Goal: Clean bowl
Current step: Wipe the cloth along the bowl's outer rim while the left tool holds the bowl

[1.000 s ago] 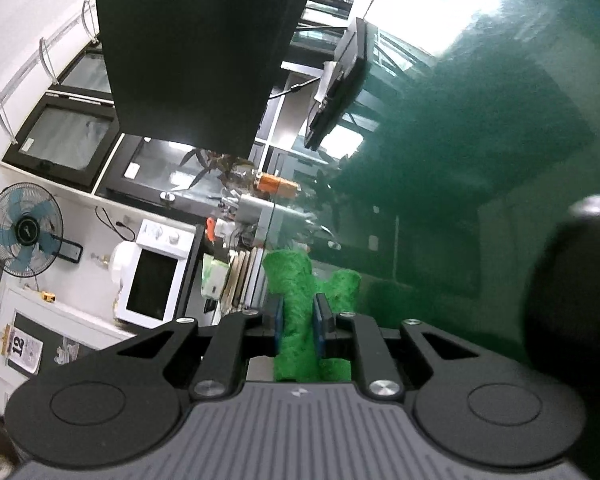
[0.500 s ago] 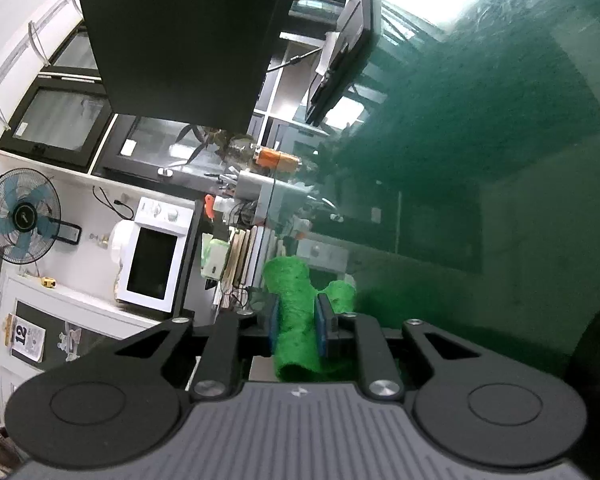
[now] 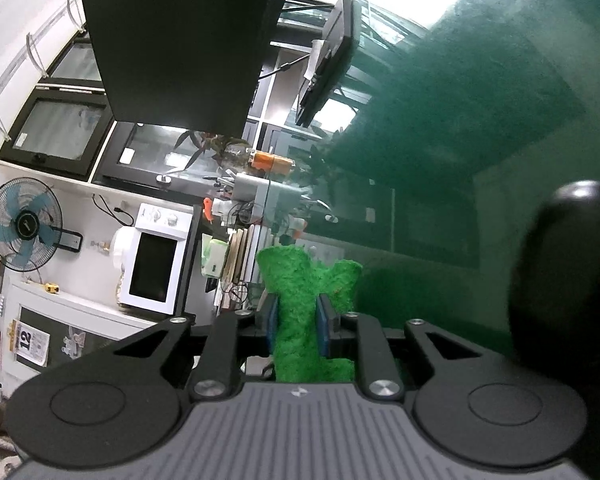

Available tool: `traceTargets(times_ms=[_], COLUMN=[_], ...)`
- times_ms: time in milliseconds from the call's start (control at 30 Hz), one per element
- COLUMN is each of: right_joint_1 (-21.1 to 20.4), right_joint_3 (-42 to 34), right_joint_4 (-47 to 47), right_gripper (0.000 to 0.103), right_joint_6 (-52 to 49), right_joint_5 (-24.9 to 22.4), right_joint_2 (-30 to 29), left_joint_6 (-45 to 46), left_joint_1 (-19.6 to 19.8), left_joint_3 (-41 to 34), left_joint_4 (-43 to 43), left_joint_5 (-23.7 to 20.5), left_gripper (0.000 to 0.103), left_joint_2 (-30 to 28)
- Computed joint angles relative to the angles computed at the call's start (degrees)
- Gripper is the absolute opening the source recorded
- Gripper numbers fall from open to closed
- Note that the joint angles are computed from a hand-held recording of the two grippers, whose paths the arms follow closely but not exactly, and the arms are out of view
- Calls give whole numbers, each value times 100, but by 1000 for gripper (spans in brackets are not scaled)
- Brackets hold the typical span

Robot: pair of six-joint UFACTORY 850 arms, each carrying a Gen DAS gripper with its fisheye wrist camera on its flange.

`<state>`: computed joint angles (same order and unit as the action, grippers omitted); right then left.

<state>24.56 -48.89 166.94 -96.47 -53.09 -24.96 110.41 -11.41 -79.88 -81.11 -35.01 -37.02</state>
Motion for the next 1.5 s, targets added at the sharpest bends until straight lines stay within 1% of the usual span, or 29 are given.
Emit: traceTargets(times_ms=[100,200,333,467,633,833,900,967,1133,1200,1300,1500], right_joint_1=[-70,-74,26,219,296,72,40,64,195,257,248,35], right_joint_3=[-308,-434,-158,220,198,-336,-429,-359,98,258,254,-366], right_joint_4=[-195,-270,45,543,785,184,27,90,500,642,616,-12], right_gripper=[21,21,21,22,24,26,27,27,27,27,27,29], right_joint_6=[22,-83,-231,-293,-356,-371,-319,-352,-209,-132,-23,-35], right_joint_5=[186,355,262,103,117,334,332,315,37,-46,-164,168], right_joint_2=[-165,-195,-27,191,162,-182,-253,-205,27,113,55,-283], left_joint_6=[5,2,16,9,21,32,29,49,69,77,99,111], left_joint_1=[-2,-1,1,9,12,13,14,14,8,8,15,25], left_joint_3=[14,22,31,4,-17,-15,-16,-11,-17,-12,1,29], left_joint_4=[-4,0,30,80,83,71,76,88,115,112,82,31], left_joint_5=[7,7,-28,-69,-90,-91,-94,-113,-146,-149,-149,-136], left_gripper=[96,97,99,99,99,99,100,102,102,102,99,98], left_joint_2=[11,16,18,0,-19,-20,-21,-21,-28,-24,-15,2])
